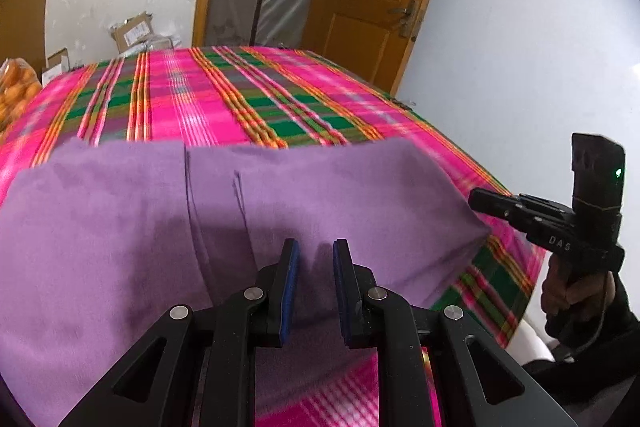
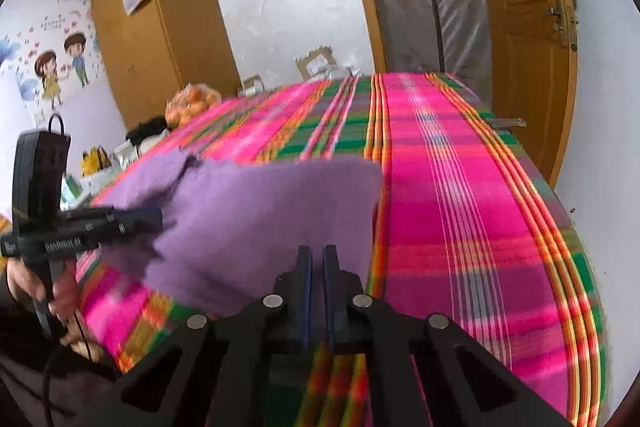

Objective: Fold clothes

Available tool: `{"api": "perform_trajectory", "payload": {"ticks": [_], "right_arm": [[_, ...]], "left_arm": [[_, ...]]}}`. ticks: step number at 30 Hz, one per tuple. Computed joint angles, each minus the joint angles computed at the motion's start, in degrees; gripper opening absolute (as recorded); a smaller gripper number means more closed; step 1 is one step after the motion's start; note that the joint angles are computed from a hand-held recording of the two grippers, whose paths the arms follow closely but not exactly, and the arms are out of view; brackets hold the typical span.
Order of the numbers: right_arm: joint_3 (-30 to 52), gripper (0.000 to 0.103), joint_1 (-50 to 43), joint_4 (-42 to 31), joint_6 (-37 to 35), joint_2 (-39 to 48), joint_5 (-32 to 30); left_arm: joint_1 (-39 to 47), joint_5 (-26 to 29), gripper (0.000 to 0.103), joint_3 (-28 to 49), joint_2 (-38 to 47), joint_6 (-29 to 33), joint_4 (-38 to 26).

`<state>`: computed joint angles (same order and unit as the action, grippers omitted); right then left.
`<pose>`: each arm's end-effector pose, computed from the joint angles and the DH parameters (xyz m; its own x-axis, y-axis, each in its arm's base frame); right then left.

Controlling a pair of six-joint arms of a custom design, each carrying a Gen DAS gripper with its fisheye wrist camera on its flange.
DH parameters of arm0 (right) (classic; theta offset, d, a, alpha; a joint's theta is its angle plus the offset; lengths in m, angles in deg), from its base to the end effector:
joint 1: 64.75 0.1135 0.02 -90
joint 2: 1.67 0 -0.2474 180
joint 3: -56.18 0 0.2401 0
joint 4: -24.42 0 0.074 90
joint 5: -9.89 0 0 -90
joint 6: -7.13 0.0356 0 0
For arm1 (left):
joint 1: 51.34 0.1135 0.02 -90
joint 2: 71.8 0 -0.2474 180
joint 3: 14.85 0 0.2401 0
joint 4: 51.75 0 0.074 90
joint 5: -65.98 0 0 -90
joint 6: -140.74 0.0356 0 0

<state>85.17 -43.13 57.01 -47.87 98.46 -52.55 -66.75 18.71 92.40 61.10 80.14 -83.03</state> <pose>0.2140 0.0671 0.0640 -0.4690 0.3611 -0.8060 0.3403 0.9160 0.2124 0.4366 -0.1454 0.1069 -0.4328 0.4933 -0.7545 0.8776 0.4219 -0.2275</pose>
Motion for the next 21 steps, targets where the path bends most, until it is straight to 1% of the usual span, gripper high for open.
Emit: {"api": "perform_trajectory", "payload": {"ticks": [1,4,8,11,14,17,21], "right_arm": [[1.00,0.005,-1.49,-0.64,-1.17,-0.60,-1.15],[6.33,0.005,-5.20,-6.07,-3.92,-1.23,-3.21],[14.41,0.006,-9.63,-15.03,-6.09,1.32,-5.68],[18.90,0.006,-12.50,-19.68,-6.06,3.46,-7.70],[21.67,0.008,-14.42,-21.35,-5.94,5.74,-9.14],[25.72,0.011,-16.40,-26.29,-5.04,8.97,-13.28],[26.58,0.011,-16.44,-27.05,-5.31,9.71,-13.21]], "left_arm": [[-0.49,-0.69,0.018,1.18,0.45,-1.42,0.32],[-1.95,-2.90,0.018,5.14,2.04,-5.47,0.90],[-4.06,-8.09,0.018,11.96,5.91,-10.37,0.59],[-4.94,-10.31,0.018,15.00,8.03,-11.44,-0.56],[-5.28,-10.99,0.018,18.55,10.07,-11.14,-3.89],[-5.32,-11.16,0.018,22.40,12.17,-10.97,-7.24],[-5.77,-12.11,0.019,21.50,11.71,-10.66,-6.67]]}}
